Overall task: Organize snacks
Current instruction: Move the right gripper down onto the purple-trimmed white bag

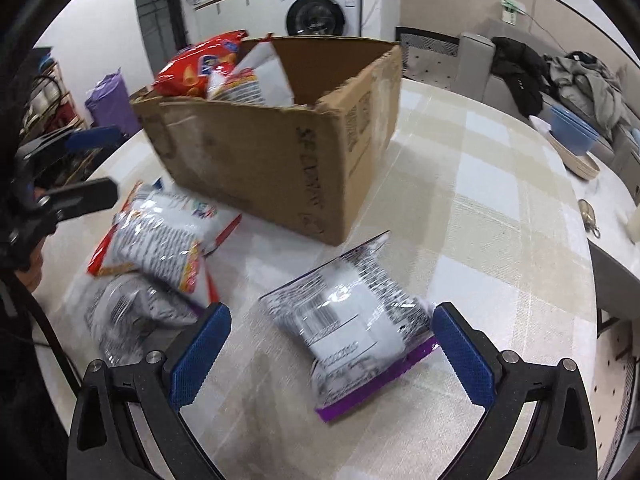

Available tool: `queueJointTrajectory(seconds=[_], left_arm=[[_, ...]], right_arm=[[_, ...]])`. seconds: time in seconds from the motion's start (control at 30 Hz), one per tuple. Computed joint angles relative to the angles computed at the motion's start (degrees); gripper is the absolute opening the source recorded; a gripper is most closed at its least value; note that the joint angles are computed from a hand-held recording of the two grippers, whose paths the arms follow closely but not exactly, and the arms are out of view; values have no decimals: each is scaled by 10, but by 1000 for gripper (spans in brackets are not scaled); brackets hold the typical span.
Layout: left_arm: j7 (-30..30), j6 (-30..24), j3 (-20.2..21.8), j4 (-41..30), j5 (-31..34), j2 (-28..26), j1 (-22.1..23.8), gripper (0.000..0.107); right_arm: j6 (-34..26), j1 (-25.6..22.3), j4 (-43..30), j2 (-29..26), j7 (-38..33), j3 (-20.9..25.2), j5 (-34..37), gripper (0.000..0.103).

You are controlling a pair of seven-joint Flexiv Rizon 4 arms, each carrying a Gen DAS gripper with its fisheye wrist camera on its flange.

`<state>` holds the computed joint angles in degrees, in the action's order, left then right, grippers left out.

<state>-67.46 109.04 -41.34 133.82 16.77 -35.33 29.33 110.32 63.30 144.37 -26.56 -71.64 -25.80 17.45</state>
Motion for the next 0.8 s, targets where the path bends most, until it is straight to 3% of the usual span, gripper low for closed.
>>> queueJointTrajectory(seconds=[0.1, 0.2, 0.53, 0.73, 0.8], left_arm=[[-1, 1, 1, 1, 1, 1, -2, 102], [-1, 1, 0, 1, 1, 0, -1, 102], [-5, 2, 5, 2, 1, 2, -5, 102], [-3, -4, -2, 4, 1, 2, 3, 102], [-3, -7, -2, 4, -3, 3, 2, 102]], right_arm=[[12, -35, 8, 14, -15, 39, -16, 102], [18, -35, 4, 5, -21, 36, 4, 102], [-49, 53, -3, -50, 22, -81, -20, 102], [-16, 11, -13, -64, 37, -44, -30, 102], [1, -18, -19, -64, 34, -18, -31, 92]])
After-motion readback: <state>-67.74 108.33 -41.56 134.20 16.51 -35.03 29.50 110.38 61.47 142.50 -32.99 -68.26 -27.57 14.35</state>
